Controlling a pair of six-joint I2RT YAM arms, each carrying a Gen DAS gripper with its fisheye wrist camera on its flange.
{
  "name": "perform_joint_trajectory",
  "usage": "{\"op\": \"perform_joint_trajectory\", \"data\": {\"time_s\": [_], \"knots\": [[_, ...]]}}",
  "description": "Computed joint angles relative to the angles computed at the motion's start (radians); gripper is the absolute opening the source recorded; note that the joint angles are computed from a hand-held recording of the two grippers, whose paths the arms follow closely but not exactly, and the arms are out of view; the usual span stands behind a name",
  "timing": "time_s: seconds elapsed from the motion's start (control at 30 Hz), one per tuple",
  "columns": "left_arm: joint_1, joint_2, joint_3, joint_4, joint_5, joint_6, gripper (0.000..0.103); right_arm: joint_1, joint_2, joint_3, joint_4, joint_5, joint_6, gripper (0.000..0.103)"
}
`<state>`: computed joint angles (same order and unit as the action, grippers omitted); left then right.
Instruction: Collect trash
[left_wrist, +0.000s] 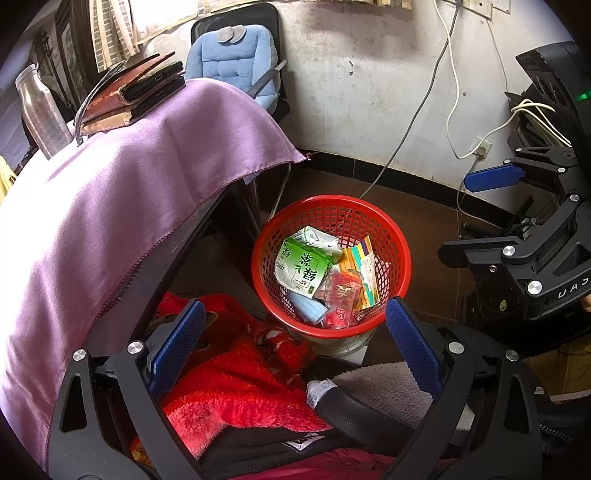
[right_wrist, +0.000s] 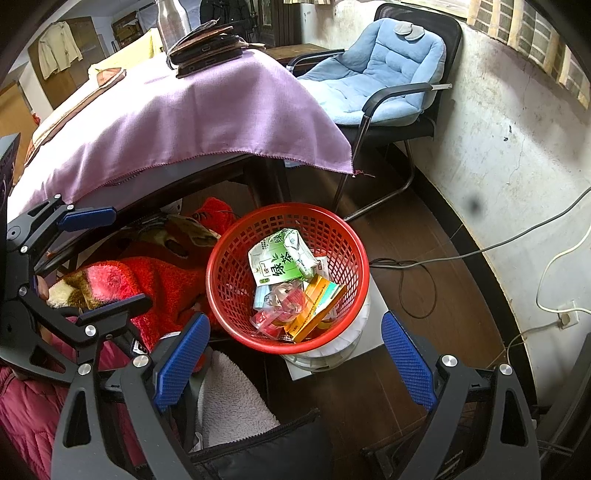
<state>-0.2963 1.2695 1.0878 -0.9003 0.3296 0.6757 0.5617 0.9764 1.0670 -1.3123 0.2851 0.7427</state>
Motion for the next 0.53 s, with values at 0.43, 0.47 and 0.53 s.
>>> {"op": "perform_joint_trajectory", "data": {"time_s": [0.43,0.47,0.53], "knots": [[-0.017,-0.025,-0.024,0.015,-0.013,0.001,0.094,-0.007,-0.003,-0.002,0.003,-0.001,-0.002,0.092],[-0.015,-0.026,-0.024,0.015,-0.013,0.004,0.094,-0.005,-0.002,-0.002,0.002,0.0,0.0,0.092],[-0.018,-0.026,-0.024,0.016,-0.013,-0.003,0.094,-0.01,-0.004,-0.001,0.002,-0.003,-0.005,0.092]]}}
